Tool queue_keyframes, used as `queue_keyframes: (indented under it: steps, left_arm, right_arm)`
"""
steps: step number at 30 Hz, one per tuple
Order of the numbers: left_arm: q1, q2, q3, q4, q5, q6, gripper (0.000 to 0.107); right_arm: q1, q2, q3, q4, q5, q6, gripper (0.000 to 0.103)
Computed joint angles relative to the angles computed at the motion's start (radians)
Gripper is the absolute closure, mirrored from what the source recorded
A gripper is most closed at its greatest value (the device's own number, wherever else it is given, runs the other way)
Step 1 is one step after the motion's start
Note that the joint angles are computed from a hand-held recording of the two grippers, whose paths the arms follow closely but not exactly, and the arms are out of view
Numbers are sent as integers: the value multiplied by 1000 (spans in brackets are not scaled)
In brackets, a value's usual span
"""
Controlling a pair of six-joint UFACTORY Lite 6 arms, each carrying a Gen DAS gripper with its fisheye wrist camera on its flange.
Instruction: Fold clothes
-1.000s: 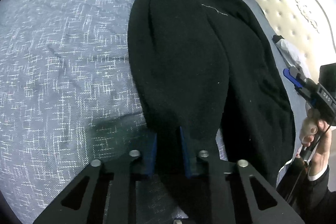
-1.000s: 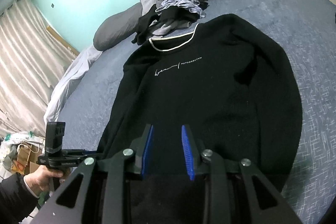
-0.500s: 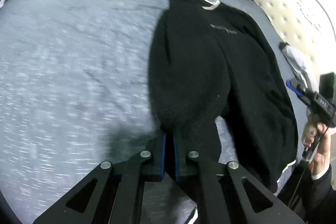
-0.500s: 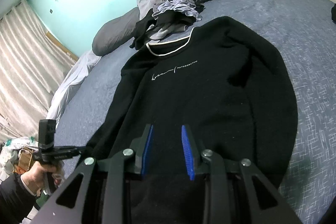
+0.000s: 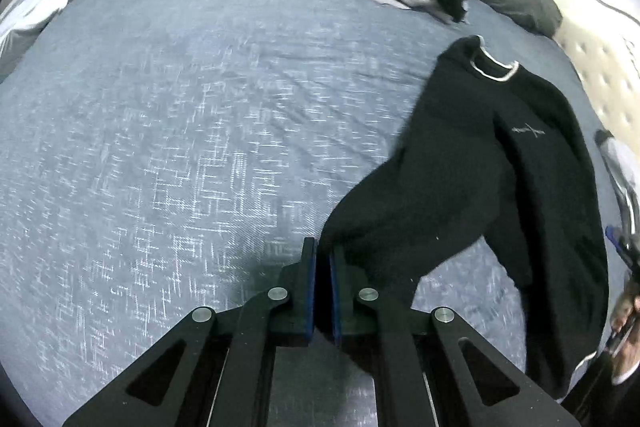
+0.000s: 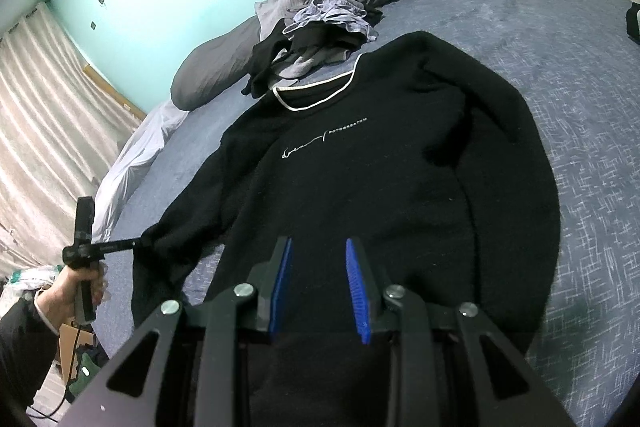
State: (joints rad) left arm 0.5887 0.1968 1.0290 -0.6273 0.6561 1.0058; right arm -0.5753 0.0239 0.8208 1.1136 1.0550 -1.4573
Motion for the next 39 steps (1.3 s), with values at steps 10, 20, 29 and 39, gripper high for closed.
queue_keyframes:
  steps: [10,20,29,39]
  left_arm:
    - [52,-79,-60,-16,18,6,84]
    - [78,-343,-364,-123,172,105,70]
    - [11,-379,-514,-186,111,141,71]
    - [-14,-404,-533,-156,96,151,103]
  right_arm:
    - [4,-4,-1,2,-3,5,76]
    - [-3,-30,-16,5,15,8,76]
    - [-15,-24,-6,12,31,8,76]
    - [-13,-7,6,8,26,8,76]
